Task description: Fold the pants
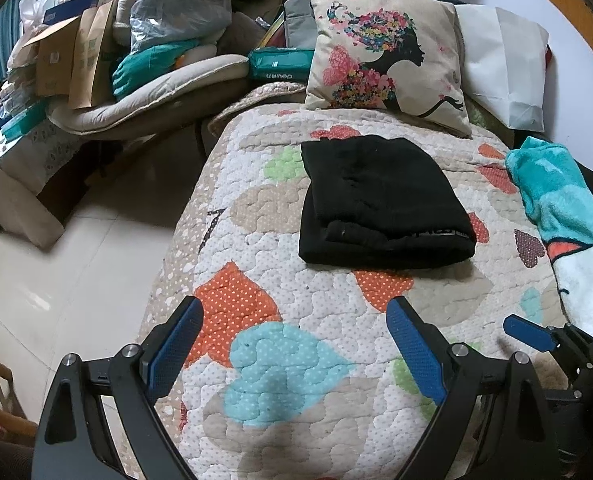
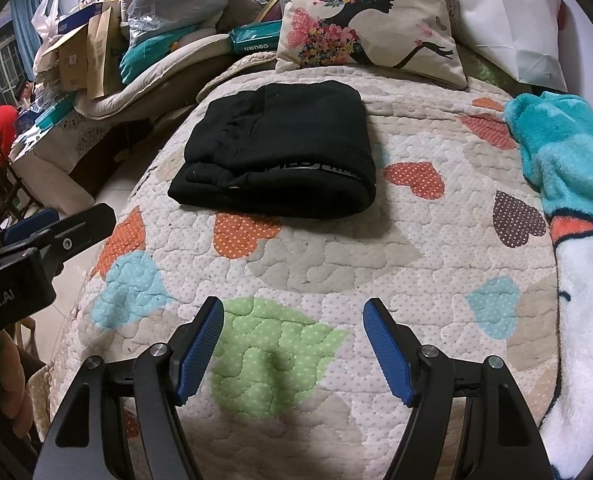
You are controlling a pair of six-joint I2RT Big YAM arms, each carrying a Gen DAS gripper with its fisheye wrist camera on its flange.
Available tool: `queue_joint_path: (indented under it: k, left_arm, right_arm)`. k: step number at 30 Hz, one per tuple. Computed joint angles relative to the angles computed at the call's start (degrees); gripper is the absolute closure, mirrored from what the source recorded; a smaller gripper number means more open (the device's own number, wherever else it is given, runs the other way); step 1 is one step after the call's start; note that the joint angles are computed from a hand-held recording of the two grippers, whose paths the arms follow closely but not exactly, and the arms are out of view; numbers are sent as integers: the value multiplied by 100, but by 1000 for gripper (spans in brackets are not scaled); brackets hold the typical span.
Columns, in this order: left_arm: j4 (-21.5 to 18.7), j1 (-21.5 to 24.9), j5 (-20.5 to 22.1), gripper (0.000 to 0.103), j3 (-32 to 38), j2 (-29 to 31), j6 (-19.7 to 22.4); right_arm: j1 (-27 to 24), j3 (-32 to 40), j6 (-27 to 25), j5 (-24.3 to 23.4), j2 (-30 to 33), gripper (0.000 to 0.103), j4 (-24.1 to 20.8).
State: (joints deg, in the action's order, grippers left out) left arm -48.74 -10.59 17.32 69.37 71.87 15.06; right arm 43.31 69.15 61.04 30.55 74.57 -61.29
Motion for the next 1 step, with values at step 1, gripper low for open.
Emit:
queue_joint_path:
  k: [1]
  left_arm:
    - [-40, 2, -4, 11, 16, 22, 12]
  right_arm:
    - [-2, 0, -3, 2, 2, 25, 1]
